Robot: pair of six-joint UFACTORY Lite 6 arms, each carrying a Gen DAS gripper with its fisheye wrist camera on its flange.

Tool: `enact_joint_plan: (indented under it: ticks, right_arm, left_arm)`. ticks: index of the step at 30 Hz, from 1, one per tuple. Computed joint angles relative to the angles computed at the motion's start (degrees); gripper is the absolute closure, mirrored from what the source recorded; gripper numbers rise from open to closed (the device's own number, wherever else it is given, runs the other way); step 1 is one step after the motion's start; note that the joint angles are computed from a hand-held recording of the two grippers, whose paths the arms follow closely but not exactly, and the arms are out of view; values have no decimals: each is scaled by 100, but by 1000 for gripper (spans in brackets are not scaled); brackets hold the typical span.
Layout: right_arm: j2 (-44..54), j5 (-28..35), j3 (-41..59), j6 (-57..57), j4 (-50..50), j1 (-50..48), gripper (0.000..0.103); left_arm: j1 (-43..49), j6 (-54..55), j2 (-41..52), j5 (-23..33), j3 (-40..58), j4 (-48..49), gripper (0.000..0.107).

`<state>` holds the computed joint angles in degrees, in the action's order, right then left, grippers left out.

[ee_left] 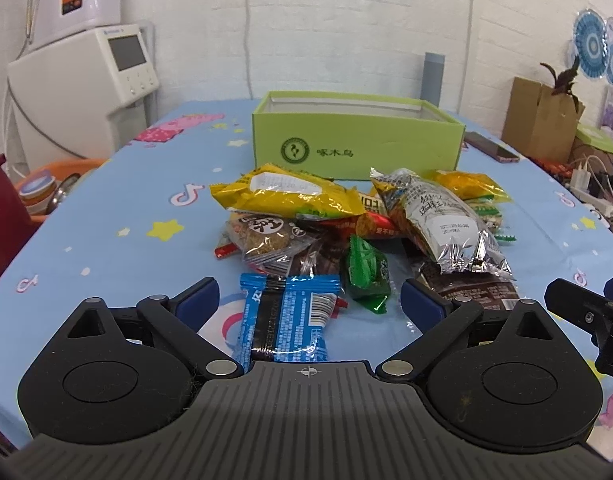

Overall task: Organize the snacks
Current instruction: 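Hover the left tool over the snack pile beside the green box, then grasp the silver snack bag with the left tool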

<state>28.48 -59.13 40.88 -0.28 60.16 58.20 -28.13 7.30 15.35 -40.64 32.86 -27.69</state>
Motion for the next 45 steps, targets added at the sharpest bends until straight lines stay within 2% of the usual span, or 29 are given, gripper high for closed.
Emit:
enact_joint_plan:
  ticks: [4,9,22,27,33,38,42,45]
  right_arm:
    - [52,-28,67,-203,67,96,9]
    - [198,181,201,-60,-362,-71,9]
    - [926,941,1106,-283,-989,-543,9]
    - [1159,1171,1389,-336,-1118,-694,9]
    - [1434,1372,1787,-342,-1355,-982,9]
    - [1373,1465,1694,-70,-1903,-1216,9]
    - [1206,1369,1313,311,-2413,-1348,9]
    - [880,1516,1004,464,-2618,-1461,9]
  left_arm:
    - [-36,65,-141,-81,-144,-49,16]
    - [-59,170,-126,-147,-122,-159,15]
    - [533,-379,433,516,598,838,20]
    - [685,-726,105,660,334,1477,21]
    - [635,-598,-84,698,340,1344,20]
    - [400,-719,11,927,557,1742,20]
    - [340,-1237,109,1177,817,2429,20]
    - [357,-1498,292,1439,1234,2690,20]
